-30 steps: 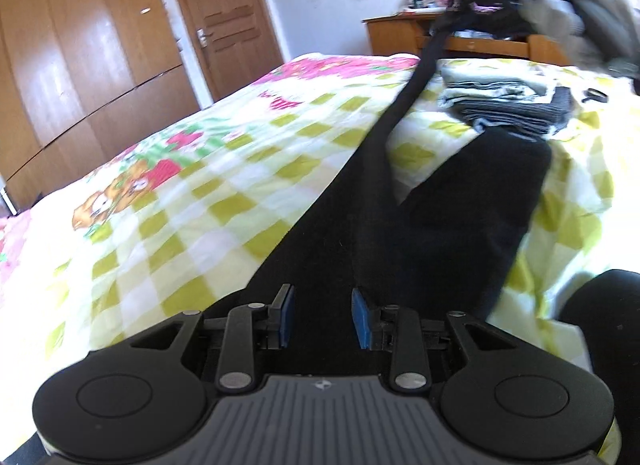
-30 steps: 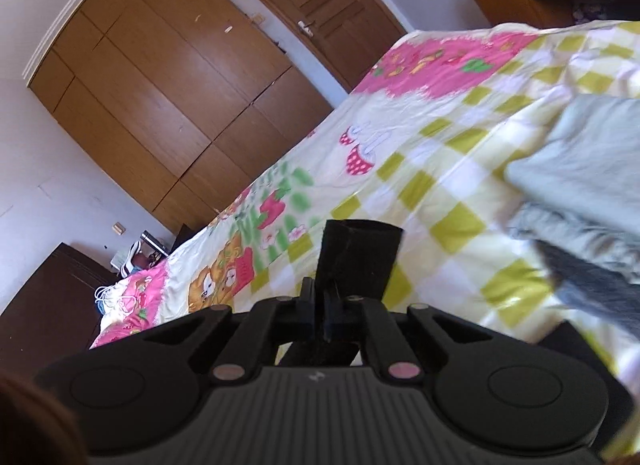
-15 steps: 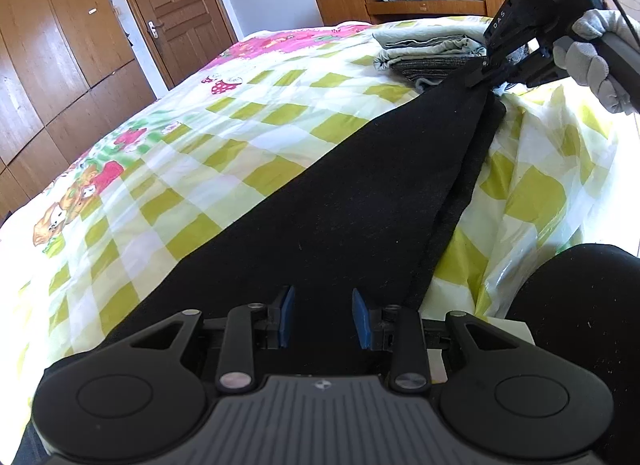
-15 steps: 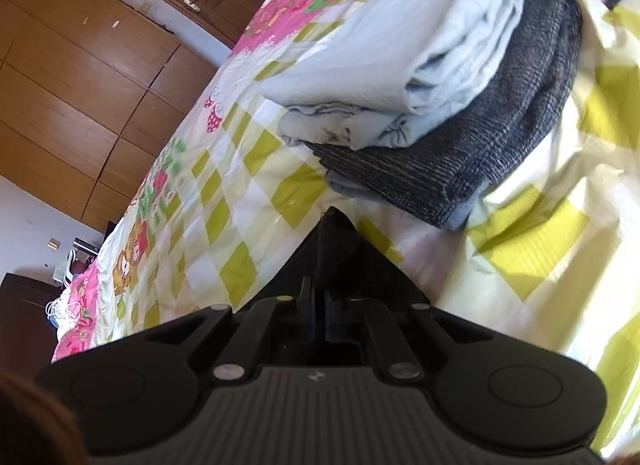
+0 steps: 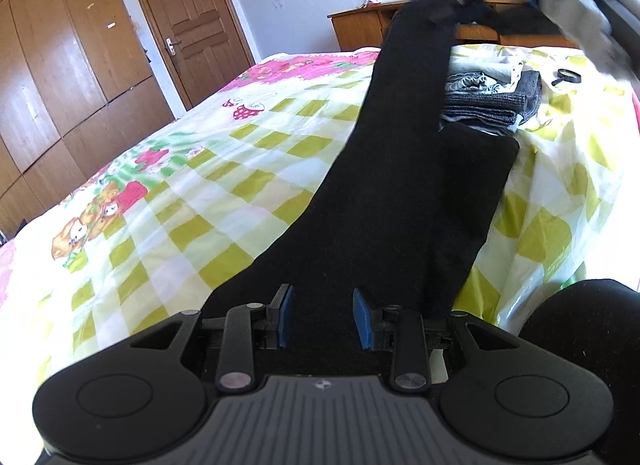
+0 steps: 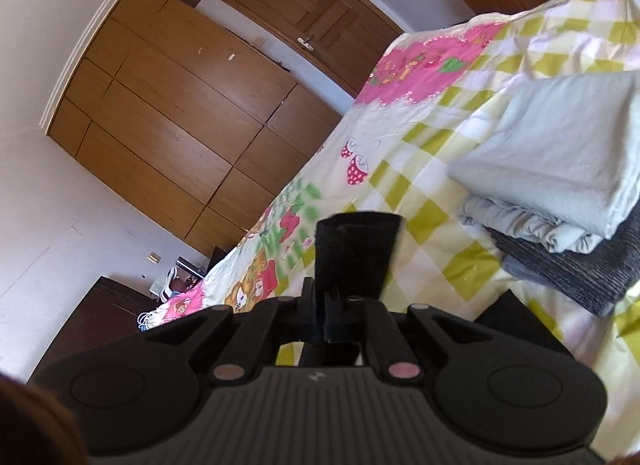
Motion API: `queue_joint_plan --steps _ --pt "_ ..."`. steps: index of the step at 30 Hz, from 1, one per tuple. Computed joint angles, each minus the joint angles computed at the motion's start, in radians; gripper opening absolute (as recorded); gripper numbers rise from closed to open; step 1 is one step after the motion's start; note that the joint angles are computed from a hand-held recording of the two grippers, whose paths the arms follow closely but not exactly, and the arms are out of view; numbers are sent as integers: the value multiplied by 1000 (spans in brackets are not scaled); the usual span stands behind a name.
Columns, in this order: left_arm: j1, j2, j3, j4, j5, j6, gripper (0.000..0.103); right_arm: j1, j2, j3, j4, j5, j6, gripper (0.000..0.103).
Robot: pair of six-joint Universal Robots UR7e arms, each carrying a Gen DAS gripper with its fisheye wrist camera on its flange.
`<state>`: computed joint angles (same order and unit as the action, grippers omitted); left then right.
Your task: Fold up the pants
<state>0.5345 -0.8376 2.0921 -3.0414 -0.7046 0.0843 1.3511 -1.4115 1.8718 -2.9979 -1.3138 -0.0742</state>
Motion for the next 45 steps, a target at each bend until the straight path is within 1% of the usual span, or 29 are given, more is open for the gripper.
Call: queue_joint_plan --steps 1,3,5,6,7,9,12,13,14,15,16,19,22,23,24,27,29,31,32,33,34,36,37,38,40,42,44,45 --pt "3 3 3 1 -2 -5 46 -12 -16 22 -2 -21 7 5" --pt "11 7 1 24 -19 -24 46 -36 -31 53 3 -110 23 5" --pt "15 13 0 46 -36 -32 46 -73 -24 61 35 -197 69 5" --pt "15 16 -1 58 -39 -36 46 -85 -14 63 35 -235 76 5" --pt "14 18 -2 65 -41 -39 46 -98 -5 62 40 -252 88 4" --pt "11 19 0 65 -46 -38 46 -114 4 61 50 -251 116 4" --pt "8 19 4 63 -49 -46 46 -111 2 63 47 -252 103 5" --pt "8 19 5 65 -48 -49 46 -107 1 62 53 -261 91 5" --pt "7 19 6 67 -46 -51 46 -100 0 56 72 -279 76 8" --pt "6 19 8 67 -44 -54 46 -94 -1 52 84 -296 75 11" --pt "4 17 11 63 -43 -57 46 -92 -3 52 88 -308 79 11" --pt "0 9 23 58 -41 -68 46 -106 -28 63 116 -282 93 12" --pt "-9 2 39 51 -34 -74 46 -104 -43 74 140 -296 82 22" --pt "-14 0 46 46 -28 -74 46 -102 -42 70 157 -301 77 29" --pt "-18 -3 53 38 -22 -74 46 -102 -38 68 168 -297 78 33" --pt "-22 -20 73 41 -21 -98 47 -111 -14 52 181 -265 98 39" --pt "-22 -31 81 63 -23 -115 47 -116 7 41 178 -243 126 43" --pt "-24 -40 91 78 -21 -122 47 -117 19 36 173 -225 119 43" --pt "-25 -45 96 83 -25 -122 47 -112 24 36 163 -236 118 37" --pt "-26 -53 101 87 -30 -120 47 -106 26 38 149 -250 115 15" --pt "-29 -62 107 92 -32 -118 48 -105 25 38 146 -247 110 11" --pt "-35 -77 122 83 -36 -117 50 -121 9 45 127 -199 144 7" --pt "-36 -81 125 79 -38 -123 52 -123 3 50 103 -191 149 7" --pt "-34 -81 128 81 -39 -131 53 -120 0 53 82 -204 143 7" --pt "-28 -82 128 122 -40 -153 53 -102 11 55 46 -274 114 7" --pt "-30 -88 137 161 -31 -170 53 -74 32 45 56 -378 60 13" --pt "-40 -109 160 152 -32 -177 53 -57 18 57 62 -407 8 19" --pt "-43 -123 173 144 -37 -183 53 -41 2 70 53 -435 -36 19"
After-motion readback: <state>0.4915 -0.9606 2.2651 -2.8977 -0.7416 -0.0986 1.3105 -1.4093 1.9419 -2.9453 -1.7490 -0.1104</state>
